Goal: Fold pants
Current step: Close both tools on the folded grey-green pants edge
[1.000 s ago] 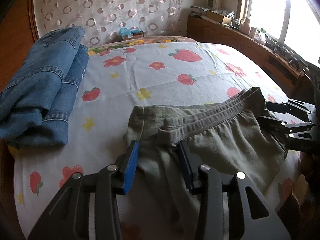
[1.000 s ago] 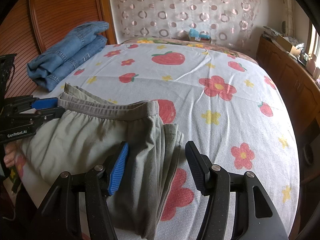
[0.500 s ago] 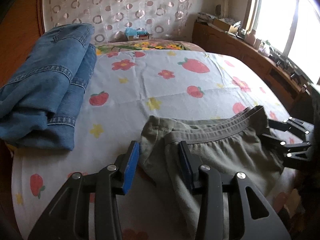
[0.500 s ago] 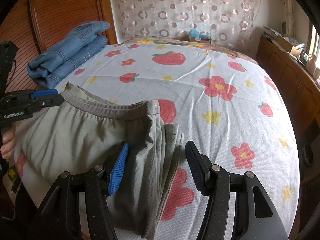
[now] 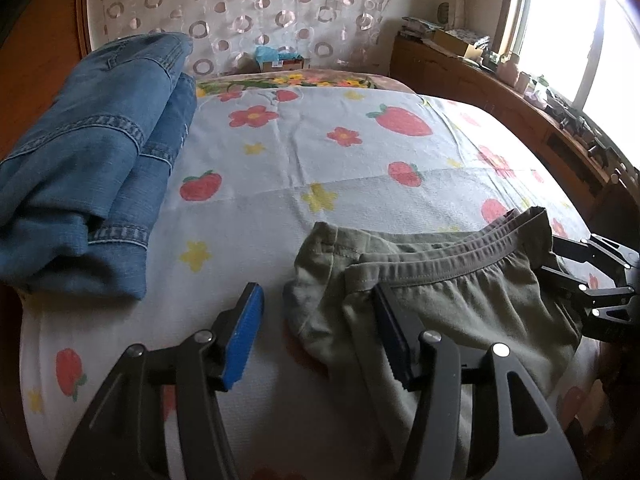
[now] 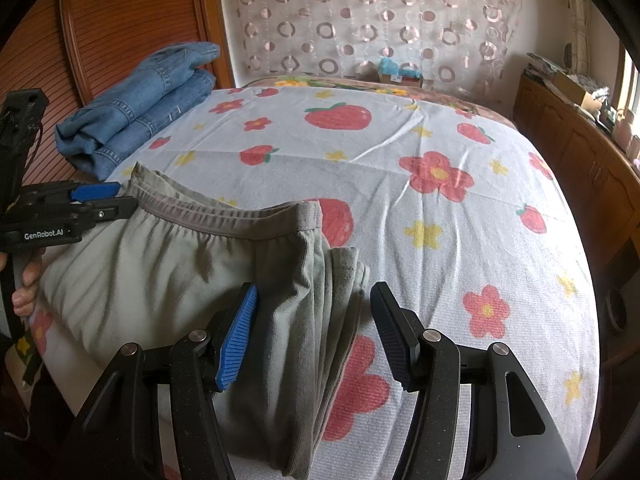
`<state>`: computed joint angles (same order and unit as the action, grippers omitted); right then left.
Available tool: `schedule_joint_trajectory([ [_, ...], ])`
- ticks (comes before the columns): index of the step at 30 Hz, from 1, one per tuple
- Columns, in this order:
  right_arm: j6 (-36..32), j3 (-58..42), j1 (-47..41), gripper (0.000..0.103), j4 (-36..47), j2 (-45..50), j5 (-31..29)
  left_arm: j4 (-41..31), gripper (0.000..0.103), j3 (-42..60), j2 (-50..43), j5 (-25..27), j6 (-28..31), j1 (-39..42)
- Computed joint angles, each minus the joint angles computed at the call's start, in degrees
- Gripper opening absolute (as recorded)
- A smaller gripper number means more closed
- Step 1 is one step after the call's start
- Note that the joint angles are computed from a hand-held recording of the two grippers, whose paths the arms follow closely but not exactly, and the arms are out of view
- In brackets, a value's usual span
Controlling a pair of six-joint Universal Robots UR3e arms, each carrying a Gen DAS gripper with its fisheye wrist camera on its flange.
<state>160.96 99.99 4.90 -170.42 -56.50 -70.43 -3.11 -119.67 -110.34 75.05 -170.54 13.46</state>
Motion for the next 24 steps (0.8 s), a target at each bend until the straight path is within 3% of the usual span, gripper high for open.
schedule_joint_trajectory([
  [2, -0.2, 0.0, -0.1, 0.059, 0.1, 0.0, 0.5, 0.8, 0.056, -1.2, 0.4, -2.0, 0.3, 0.9],
  [6, -0.6, 0.2, -0.2, 0.056, 0.3, -0.1, 1.4, 4.7, 0.043, -3.6, 0.2, -5.0, -0.3, 1.9],
  [9, -0.7, 0.3, -0.5, 0.042, 0.3, -0.1, 2.2, 4.7, 0.032, -4.1, 0.3, -6.9, 0.0, 2.4],
  [10, -1.0, 0.6, -0.8, 0.032, 0.4, -0.4, 3.0, 4.5, 0.03, -4.2, 0.4, -7.2, -0.1, 2.6],
  [13, -1.1, 0.7, -1.5, 0.015, 1.4, -0.6, 4.8, 3.9, 0.016, -4.9, 1.7, -8.9, 0.0, 3.0],
  [15, -0.7, 0.6, -2.0, 0.01, 2.0, -0.9, 5.8, 4.5, 0.009, -6.5, 3.5, -10.3, 0.1, 3.5],
  [24, 0.2, 7.7, -2.9, 0.007, -4.5, -7.3, 8.7, 6.7, 0.006, -14.1, 16.8, -14.2, -0.5, 4.8],
])
